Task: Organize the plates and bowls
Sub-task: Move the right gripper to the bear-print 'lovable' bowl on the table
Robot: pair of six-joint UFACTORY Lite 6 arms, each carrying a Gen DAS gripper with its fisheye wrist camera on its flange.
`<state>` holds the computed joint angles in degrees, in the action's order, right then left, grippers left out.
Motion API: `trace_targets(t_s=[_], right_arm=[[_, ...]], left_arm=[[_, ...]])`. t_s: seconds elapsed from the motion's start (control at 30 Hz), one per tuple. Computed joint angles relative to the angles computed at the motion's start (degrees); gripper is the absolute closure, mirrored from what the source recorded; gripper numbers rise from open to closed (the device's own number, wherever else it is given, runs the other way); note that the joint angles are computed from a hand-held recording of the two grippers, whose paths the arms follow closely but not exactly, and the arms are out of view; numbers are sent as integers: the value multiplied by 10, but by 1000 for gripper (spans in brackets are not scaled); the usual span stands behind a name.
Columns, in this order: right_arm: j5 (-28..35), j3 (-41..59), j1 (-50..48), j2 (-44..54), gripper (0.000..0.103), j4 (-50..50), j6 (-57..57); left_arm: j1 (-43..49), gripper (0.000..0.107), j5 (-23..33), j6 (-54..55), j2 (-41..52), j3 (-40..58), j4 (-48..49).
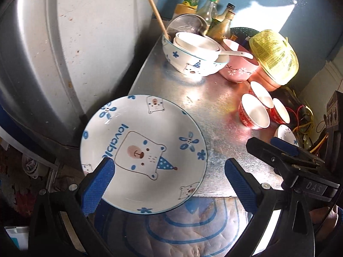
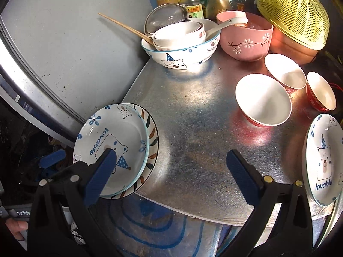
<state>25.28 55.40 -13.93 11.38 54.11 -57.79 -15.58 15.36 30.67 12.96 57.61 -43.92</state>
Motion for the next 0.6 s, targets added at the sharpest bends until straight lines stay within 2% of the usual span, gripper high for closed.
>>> trace_targets(t_s=[0.6], right_arm=[[4, -124, -224, -158, 0, -114, 89]], left_arm=[[-166, 4, 44, 16, 76, 106, -30]])
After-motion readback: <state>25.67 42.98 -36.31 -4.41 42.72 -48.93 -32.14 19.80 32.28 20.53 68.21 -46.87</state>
